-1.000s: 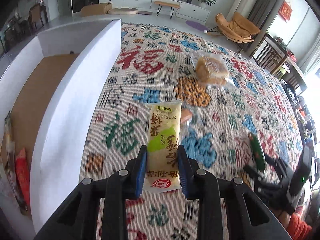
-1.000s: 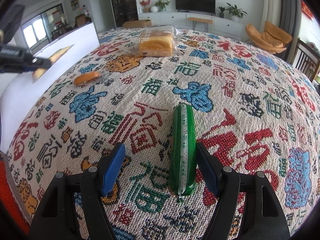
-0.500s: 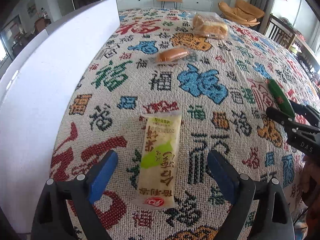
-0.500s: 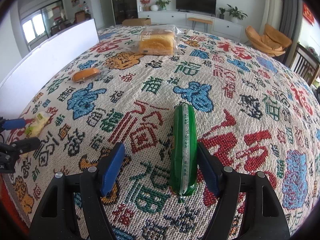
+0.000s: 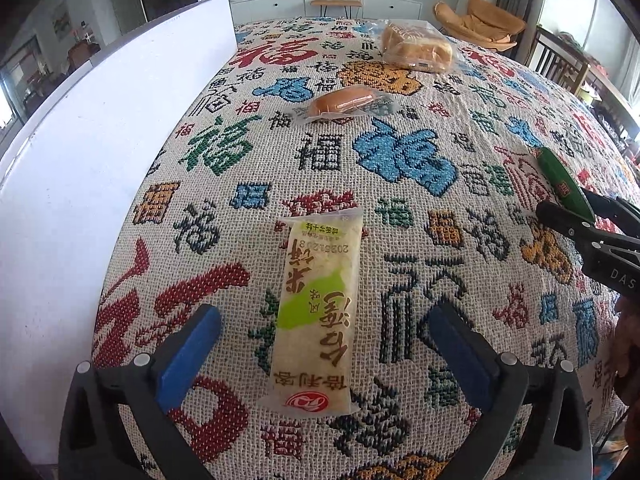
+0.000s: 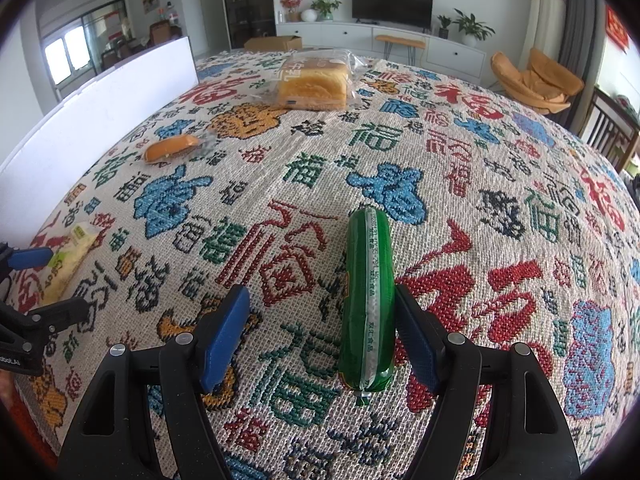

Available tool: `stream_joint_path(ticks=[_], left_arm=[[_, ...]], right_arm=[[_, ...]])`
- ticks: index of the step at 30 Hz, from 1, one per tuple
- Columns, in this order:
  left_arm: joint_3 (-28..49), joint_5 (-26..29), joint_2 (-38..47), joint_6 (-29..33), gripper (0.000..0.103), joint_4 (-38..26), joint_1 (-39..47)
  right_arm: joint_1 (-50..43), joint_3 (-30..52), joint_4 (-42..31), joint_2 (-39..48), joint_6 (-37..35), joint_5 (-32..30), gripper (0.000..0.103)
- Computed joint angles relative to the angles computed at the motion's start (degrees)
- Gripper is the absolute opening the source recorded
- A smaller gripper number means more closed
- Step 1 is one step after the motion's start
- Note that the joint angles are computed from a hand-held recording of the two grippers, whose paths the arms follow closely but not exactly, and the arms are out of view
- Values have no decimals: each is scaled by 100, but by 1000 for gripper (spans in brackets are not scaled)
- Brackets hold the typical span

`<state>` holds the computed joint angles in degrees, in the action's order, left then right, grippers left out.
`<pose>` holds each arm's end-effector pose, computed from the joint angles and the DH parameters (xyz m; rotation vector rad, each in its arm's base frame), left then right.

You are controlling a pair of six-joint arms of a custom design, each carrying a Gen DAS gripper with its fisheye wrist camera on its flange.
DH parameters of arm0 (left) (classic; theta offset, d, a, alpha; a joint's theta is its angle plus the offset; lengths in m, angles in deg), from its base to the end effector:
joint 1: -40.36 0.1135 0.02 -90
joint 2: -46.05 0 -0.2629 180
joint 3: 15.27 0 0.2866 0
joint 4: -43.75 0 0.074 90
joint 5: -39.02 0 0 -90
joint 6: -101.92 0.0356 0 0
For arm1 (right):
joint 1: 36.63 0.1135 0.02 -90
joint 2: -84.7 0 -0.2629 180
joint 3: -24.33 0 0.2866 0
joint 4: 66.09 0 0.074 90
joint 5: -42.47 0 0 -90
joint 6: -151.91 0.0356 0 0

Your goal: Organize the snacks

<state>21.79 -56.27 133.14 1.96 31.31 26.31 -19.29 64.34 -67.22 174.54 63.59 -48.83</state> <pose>0.2349 -0.0554 0.0594 0.0647 2.6523 -0.0153 0.2605 0.0822 0.0723 -0.3460 2.4434 0.1722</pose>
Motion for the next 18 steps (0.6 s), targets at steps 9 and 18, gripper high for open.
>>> stream_joint_path(ticks=[9, 18], left_arm=[[1, -2, 13, 3, 103, 16, 3], [-1, -1, 19, 6, 103, 26, 6]], right_arm=[[8, -5, 4, -3, 7, 3, 75], [1, -14, 10, -9, 3, -1, 75]])
